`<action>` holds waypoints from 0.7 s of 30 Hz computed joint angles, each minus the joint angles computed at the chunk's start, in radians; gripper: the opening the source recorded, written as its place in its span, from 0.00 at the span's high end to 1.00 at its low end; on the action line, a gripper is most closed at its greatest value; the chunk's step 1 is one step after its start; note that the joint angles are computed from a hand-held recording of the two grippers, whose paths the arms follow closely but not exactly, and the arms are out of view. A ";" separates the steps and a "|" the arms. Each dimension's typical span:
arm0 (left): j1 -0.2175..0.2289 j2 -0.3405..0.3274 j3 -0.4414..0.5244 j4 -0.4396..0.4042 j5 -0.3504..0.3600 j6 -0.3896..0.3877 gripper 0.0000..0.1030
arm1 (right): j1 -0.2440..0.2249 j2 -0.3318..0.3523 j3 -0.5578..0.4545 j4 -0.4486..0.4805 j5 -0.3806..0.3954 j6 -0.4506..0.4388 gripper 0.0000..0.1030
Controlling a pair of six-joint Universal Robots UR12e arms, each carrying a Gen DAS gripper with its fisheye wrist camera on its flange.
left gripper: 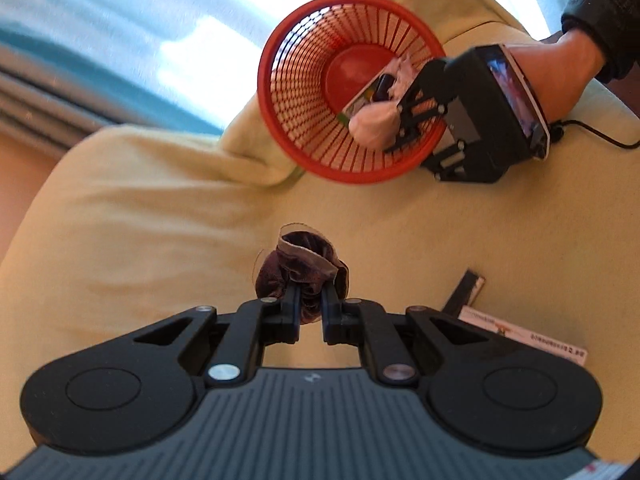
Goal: Organize objects
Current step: 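Carry the scrunchie over the red basket and open the left gripper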
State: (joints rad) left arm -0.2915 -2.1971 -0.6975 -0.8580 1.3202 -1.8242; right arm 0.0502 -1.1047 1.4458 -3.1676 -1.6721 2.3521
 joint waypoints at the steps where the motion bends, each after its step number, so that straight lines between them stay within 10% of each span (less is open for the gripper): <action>1: -0.002 -0.008 0.013 -0.001 -0.010 0.009 0.93 | 0.000 0.000 0.000 0.001 0.000 0.000 0.93; 13: -0.069 -0.229 0.372 -0.089 -0.133 0.147 0.92 | 0.000 0.000 -0.001 0.000 0.000 0.002 0.93; 21: -0.101 -0.346 0.549 -0.098 -0.166 0.116 0.66 | 0.001 0.001 -0.004 0.005 0.001 0.007 0.93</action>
